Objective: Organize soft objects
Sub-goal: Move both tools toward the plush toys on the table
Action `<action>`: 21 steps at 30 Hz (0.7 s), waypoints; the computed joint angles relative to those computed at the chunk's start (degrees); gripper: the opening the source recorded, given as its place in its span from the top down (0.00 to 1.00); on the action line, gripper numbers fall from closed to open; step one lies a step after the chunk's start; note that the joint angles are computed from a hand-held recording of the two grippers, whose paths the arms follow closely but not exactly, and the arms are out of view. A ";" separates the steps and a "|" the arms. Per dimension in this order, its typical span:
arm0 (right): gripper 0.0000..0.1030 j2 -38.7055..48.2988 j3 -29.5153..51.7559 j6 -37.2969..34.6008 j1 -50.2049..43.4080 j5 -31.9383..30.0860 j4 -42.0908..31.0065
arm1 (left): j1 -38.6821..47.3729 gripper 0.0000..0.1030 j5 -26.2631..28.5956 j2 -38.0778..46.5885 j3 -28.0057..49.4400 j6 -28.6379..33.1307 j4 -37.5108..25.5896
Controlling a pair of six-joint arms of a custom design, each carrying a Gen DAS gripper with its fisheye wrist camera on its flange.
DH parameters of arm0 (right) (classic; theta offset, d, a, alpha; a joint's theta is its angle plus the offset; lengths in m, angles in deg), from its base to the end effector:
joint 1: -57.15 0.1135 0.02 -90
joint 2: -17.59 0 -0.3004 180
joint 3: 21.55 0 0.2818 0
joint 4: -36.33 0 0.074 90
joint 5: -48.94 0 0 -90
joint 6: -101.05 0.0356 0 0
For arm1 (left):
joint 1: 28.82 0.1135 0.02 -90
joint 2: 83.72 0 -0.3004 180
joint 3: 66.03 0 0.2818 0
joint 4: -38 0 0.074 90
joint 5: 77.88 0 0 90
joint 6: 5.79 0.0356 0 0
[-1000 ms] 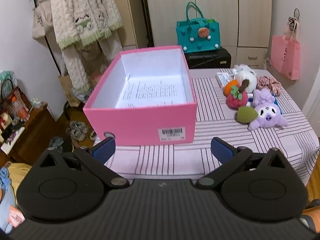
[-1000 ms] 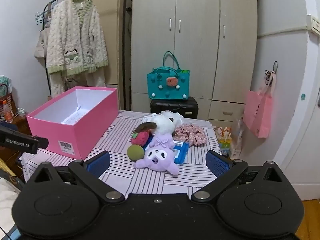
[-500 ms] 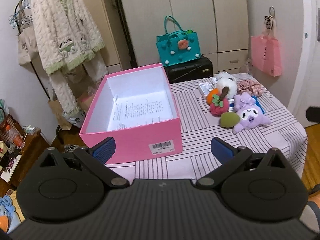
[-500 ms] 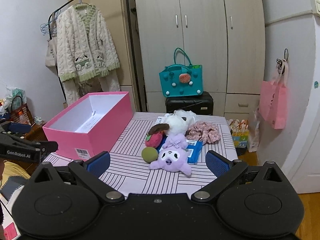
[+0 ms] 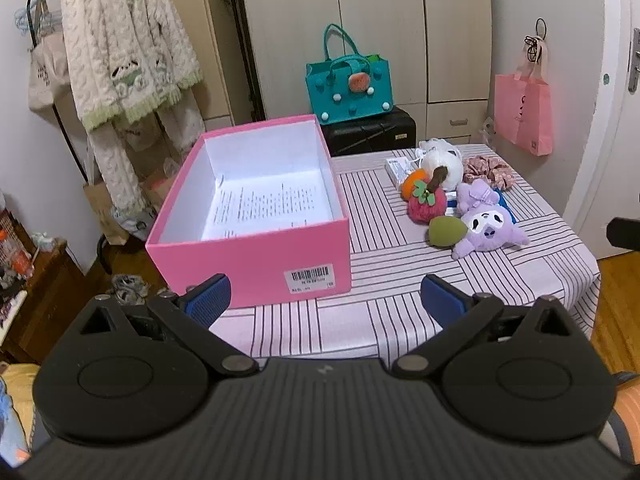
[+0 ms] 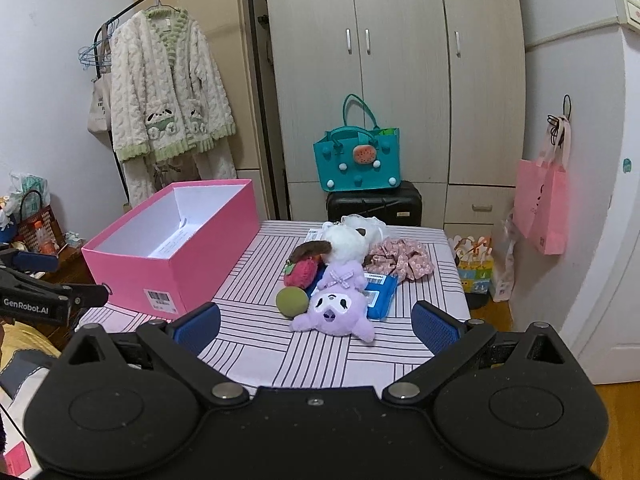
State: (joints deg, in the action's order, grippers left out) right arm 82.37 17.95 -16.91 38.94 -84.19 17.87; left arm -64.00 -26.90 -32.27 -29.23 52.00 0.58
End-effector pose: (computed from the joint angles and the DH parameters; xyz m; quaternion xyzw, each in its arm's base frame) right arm 0.2157 -0.0453 0.1958 -0.2165 0.8399 0.1677 0.4686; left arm 0.1502 -0.0784 0.1970 -0.0854 0.8939 0.0928 0.4301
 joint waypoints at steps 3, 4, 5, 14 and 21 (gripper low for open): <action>0.00 -0.65 -0.40 -0.46 0.06 0.38 0.31 | 0.60 0.02 0.33 0.10 -0.48 -0.56 0.46; 0.00 -0.91 -0.54 -0.55 -0.05 0.42 0.42 | 0.59 0.02 0.09 0.19 -0.53 -0.79 0.39; 0.00 -1.22 -0.79 -0.76 -0.19 0.40 0.56 | 0.64 0.02 0.04 0.18 -0.68 -0.86 0.45; 0.00 -1.24 -2.33 -2.82 -0.16 -0.37 2.07 | -1.46 0.00 -4.28 0.40 -1.92 -3.18 1.42; 0.00 -1.23 -5.08 -1.03 -1.02 -2.79 7.07 | 0.52 0.00 -1.99 -0.11 -3.45 -3.95 4.53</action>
